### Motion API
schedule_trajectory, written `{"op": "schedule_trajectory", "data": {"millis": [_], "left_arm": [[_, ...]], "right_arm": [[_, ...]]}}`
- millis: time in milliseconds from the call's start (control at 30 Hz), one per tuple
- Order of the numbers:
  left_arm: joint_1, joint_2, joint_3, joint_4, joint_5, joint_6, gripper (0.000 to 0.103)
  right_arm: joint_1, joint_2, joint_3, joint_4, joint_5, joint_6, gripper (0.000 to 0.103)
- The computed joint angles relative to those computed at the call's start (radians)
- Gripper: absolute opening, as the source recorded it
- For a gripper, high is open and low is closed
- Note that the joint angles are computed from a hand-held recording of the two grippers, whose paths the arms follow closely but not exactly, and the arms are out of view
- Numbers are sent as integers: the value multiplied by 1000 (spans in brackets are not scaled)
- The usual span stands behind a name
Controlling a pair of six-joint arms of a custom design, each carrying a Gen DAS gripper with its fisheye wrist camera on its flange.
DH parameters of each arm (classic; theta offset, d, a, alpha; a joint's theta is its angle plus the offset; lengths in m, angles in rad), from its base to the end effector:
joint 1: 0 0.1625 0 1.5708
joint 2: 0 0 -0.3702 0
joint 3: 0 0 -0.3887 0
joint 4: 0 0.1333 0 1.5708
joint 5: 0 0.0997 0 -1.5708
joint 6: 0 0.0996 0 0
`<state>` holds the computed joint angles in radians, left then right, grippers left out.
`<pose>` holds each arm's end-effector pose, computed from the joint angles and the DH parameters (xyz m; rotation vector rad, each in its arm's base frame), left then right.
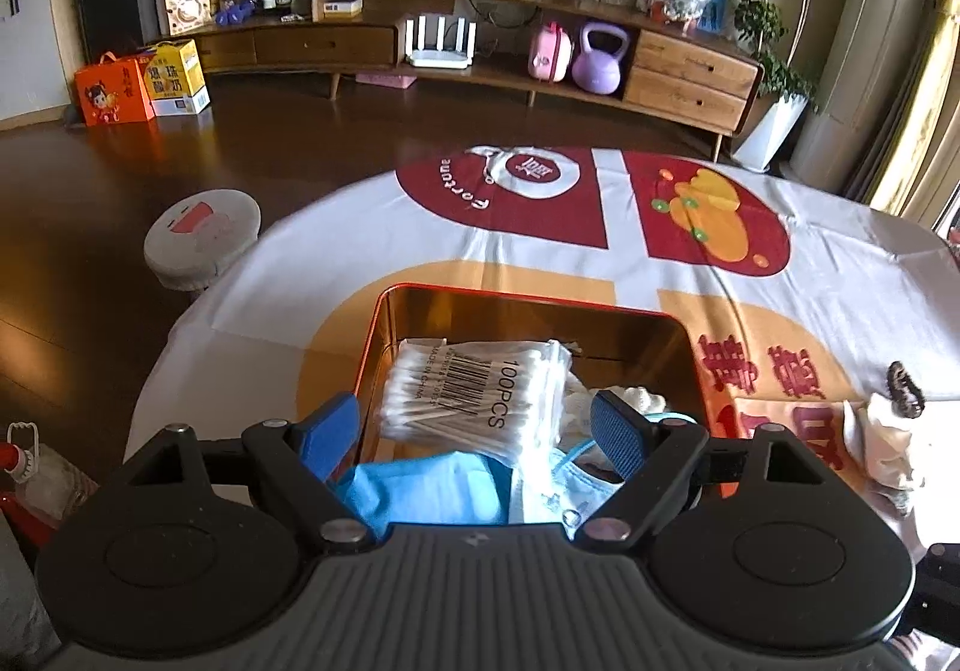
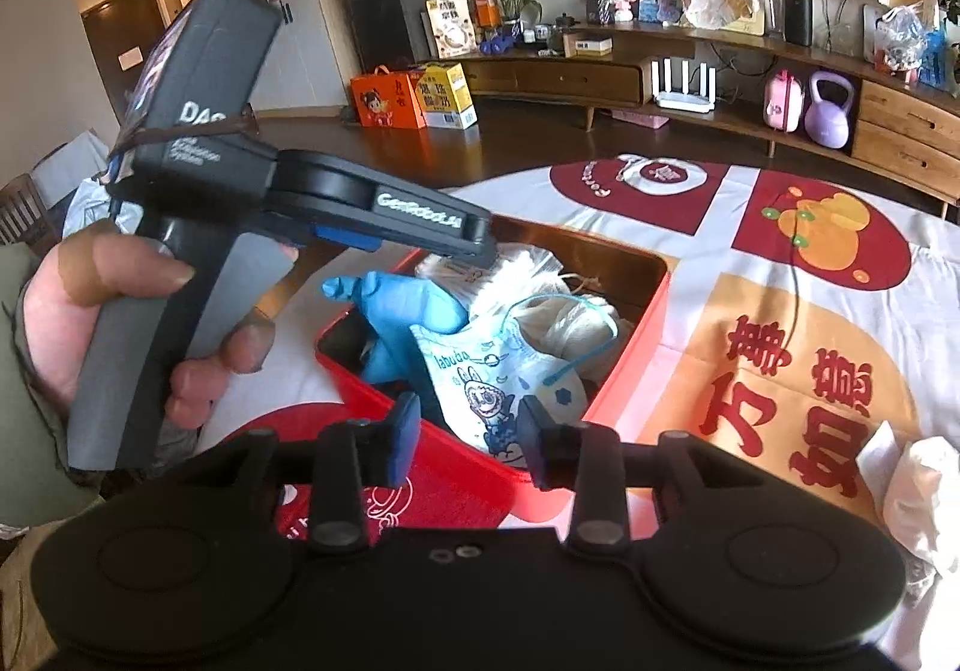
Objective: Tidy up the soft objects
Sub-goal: 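Open the left tool to drop the swab pack into the tin while the right tool releases the mask, then move both tools back toward the cream cloth bag on the sheet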
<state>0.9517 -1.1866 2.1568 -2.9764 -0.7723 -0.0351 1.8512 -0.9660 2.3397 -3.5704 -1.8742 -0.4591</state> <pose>-0.1108 -0.5081 0.1641 0.4751 2.3564 -0.8258 0.2166 -0.3779 0.0672 0.8423 -2.5389 0.8246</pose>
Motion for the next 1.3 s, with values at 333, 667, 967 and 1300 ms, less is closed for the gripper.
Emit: {"op": "schedule_trajectory", "data": {"millis": [333,667,967,1300], "left_arm": [[-94,-98,101,9,13,-35,84],[-203,-154,198,-16,-12,-67,85],[-283,-174,274,-34,-28,-156,89],[-377,-130,327,-79,-39,-203,95]], "right_arm": [[-2,-105,89,-41,23,-1,42],[-43,-223,195,-86,56,11,56],[-111,-350,294,-127,92,-14,69],[-238,-535,408,-160,156,-57,93]]}}
